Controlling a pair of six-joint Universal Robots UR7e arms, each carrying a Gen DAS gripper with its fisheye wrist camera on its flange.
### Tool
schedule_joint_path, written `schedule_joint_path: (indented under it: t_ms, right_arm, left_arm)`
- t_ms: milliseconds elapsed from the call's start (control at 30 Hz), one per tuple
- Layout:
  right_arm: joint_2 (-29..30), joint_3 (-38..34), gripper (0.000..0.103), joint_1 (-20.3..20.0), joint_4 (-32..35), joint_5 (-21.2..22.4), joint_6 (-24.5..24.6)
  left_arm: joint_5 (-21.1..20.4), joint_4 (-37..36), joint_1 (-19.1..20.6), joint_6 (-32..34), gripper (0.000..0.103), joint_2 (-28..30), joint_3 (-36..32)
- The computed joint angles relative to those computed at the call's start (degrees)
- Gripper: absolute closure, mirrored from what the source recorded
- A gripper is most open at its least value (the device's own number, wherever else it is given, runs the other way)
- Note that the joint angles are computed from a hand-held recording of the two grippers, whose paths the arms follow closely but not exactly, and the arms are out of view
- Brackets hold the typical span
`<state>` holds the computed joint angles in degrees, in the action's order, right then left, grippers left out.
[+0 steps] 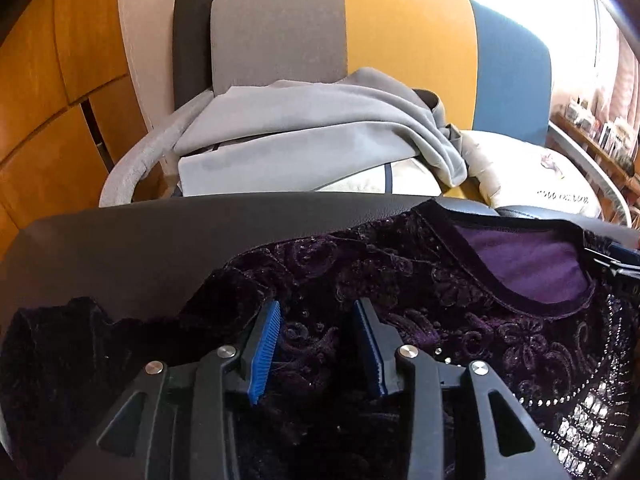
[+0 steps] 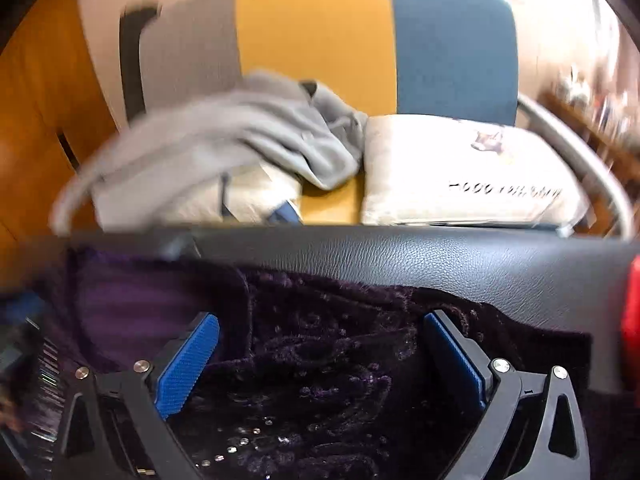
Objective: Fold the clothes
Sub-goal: 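Release the velvet top and lift both grippers away, then grasp the velvet sleeve cuff with the right gripper and lift it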
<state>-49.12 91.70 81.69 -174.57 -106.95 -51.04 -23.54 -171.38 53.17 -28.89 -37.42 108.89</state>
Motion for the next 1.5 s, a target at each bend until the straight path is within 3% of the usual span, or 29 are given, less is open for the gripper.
schedule_joint_path:
  t_ms: [33,133,233,300,400,500,667,733,833,867,967,1067,1133,1233,1300,1367,1433,1500]
  right_arm:
    - [0.2,0.6,0.000,0.3,-1.9,-0.7,-1.5]
    - [-0.8,-0.1,0.000,-0.7,1.6,1.1,0.3]
    - [-1.2,-0.4,0.000,-0.5,3.9,0.3,0.6]
    - [-2.3,-0.6,0.000,-0.2,7.5,0.0,1.7]
    - [-10.4,6.0,0.000,-1.7,12.0,7.7,1.6]
    - [-19.9,13.3,0.000,-4.5,20.2,14.5,-1.9]
    - [-33.9,26.2,0.000,-12.1,27.8,15.5,-9.8]
    - [-38.1,30.7,0.000,-16.1,27.2,15.3,-11.7]
    - [-42.5,35.5,0.000,-22.3,24.7,22.3,-19.1]
    - [-42.6,35.9,0.000,-22.6,23.8,22.6,-19.4]
    - [-42.4,37.4,0.000,-22.3,20.2,21.8,-19.8]
    - [-40.9,40.1,0.000,-19.7,11.7,16.5,-22.2]
    - [-39.8,41.5,0.000,-18.7,6.7,14.5,-24.0]
    - [-40.9,41.1,0.000,-19.3,9.0,15.8,-23.4]
    - [-42.8,40.9,0.004,-19.9,11.4,17.1,-22.4]
    - [-47.1,40.3,0.009,-23.2,15.3,23.0,-21.2]
    - [-50.4,39.1,0.008,-26.6,17.5,28.6,-18.8]
    - [-51.2,37.6,0.008,-29.6,12.4,30.7,-16.3]
  left_arm:
    - [-0.2,2.1,0.0,-1.3,0.063,-0.5,-0.2]
    - [0.0,6.2,-2.3,-9.3,0.065,-3.5,2.4]
    - [-1.6,1.2,-7.6,-8.4,0.063,-5.1,8.8]
    - [-1.5,2.8,-10.8,-11.7,0.062,-5.9,12.5]
    - [-5.3,4.5,-14.4,-19.8,0.062,-8.1,18.9]
    - [-7.7,5.9,-18.1,-30.9,0.062,-10.2,25.0]
    - [-9.9,16.8,-24.5,-52.0,0.061,-13.4,32.2]
    - [-9.5,19.9,-27.3,-55.5,0.061,-12.9,33.8]
    - [-8.8,20.3,-29.0,-57.7,0.061,-11.9,34.8]
    - [-8.7,20.2,-28.9,-58.0,0.061,-11.8,34.7]
    - [-9.3,28.1,-27.9,-60.1,0.059,-12.8,31.6]
    - [-7.7,30.8,-29.4,-63.3,0.051,-12.2,29.5]
    - [-7.1,26.5,-30.0,-59.1,0.046,-9.5,27.9]
    - [-9.1,16.7,-28.1,-48.1,0.045,-4.4,25.0]
    - [-9.8,13.8,-27.6,-45.9,0.042,-2.1,24.5]
    - [-8.1,11.9,-28.2,-45.8,0.041,-0.5,24.9]
    - [-8.5,4.0,-27.5,-42.5,0.040,0.0,26.5]
    - [-8.4,-0.2,-27.3,-40.6,0.039,0.6,27.1]
